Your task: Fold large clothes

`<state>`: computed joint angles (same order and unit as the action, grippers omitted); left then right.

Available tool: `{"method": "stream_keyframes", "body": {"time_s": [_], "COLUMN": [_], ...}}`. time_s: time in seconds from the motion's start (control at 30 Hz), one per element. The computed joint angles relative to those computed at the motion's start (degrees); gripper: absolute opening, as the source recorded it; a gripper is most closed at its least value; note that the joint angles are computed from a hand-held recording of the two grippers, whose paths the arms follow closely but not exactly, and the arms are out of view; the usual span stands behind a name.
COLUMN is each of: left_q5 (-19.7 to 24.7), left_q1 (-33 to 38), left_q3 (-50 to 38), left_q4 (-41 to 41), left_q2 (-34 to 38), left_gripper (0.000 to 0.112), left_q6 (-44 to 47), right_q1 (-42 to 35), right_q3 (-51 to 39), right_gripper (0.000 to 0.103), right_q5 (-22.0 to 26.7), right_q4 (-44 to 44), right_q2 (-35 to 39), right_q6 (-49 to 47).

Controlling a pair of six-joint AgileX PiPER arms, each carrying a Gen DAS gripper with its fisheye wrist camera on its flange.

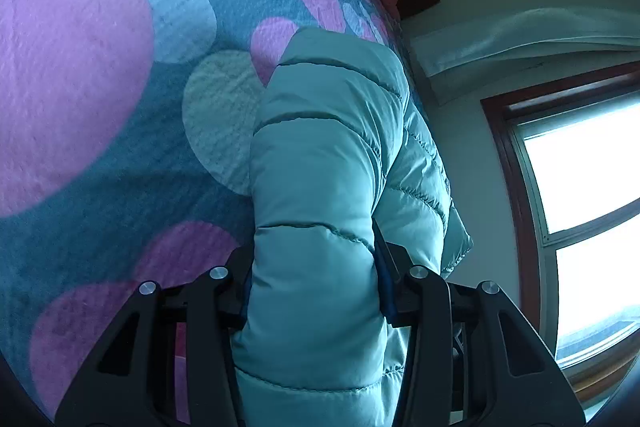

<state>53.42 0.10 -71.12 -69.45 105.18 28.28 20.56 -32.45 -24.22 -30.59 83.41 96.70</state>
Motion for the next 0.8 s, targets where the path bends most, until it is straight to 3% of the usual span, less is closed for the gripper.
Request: {"method": "stream_keyframes", "body": {"time_s": [0.37,0.63,0.8], "left_q5": [0.48,0.44,2.23], "left_q1": [7.11,8.01,8.14], "left_q3": [-4.86,-4.61,-7.01], "left_q4": [3.08,2.60,4.33], "left_q2": [3.15,5.24,6.15], "left_gripper": [0.044,0.044,0.049], "left_q6": [-1.24,1.00,0.06], "right_q1": [1.99,0.71,-0.17], "right_q3": [-17.63,-19.18,-19.84], "right_gripper": [0.029,0.029,0.041], "right_q5": [-1.80,-2.44,2.67], "right_q4": [-8.24,-12.21,-23.02], "right_q2": [16.39,19.01,15.69], "right_q6": [6.66,10.03,19.17]}}
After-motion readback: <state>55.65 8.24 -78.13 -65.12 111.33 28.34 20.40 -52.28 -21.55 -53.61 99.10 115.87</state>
